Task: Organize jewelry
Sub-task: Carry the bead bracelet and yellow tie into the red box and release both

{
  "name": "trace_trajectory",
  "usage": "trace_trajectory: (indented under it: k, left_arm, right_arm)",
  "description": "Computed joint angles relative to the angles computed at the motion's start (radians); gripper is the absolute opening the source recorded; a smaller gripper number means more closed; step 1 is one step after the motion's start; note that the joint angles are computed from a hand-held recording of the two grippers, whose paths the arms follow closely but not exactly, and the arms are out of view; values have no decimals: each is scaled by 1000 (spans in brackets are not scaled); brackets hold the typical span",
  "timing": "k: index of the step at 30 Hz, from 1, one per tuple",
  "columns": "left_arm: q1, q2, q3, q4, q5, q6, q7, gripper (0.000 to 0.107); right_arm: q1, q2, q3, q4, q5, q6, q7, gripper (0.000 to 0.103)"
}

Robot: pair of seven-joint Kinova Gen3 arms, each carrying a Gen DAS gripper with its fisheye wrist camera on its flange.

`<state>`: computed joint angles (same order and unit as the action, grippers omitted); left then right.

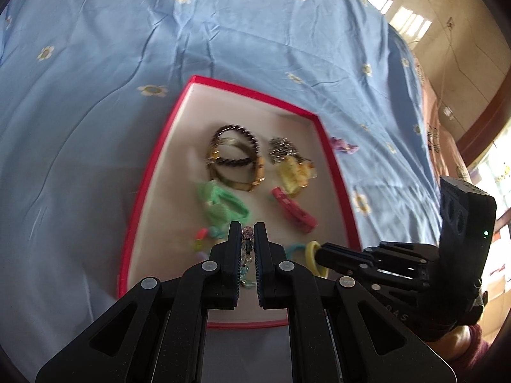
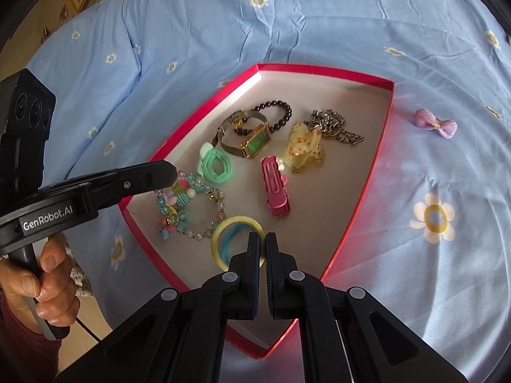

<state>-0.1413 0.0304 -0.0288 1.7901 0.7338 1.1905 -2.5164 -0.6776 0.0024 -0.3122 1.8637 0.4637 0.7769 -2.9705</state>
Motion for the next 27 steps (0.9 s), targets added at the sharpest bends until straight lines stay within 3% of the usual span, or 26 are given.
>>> trace_trajectory:
  k: [6, 27]
  left_arm:
    - [-1, 14, 1, 18, -21, -38, 0, 7]
    - [-5, 24, 9, 14, -46, -42, 26, 9]
  right_arm:
    - [-11, 22, 7, -17, -4, 17, 23, 4]
    - [-9, 14, 17, -6, -19, -15, 28, 10]
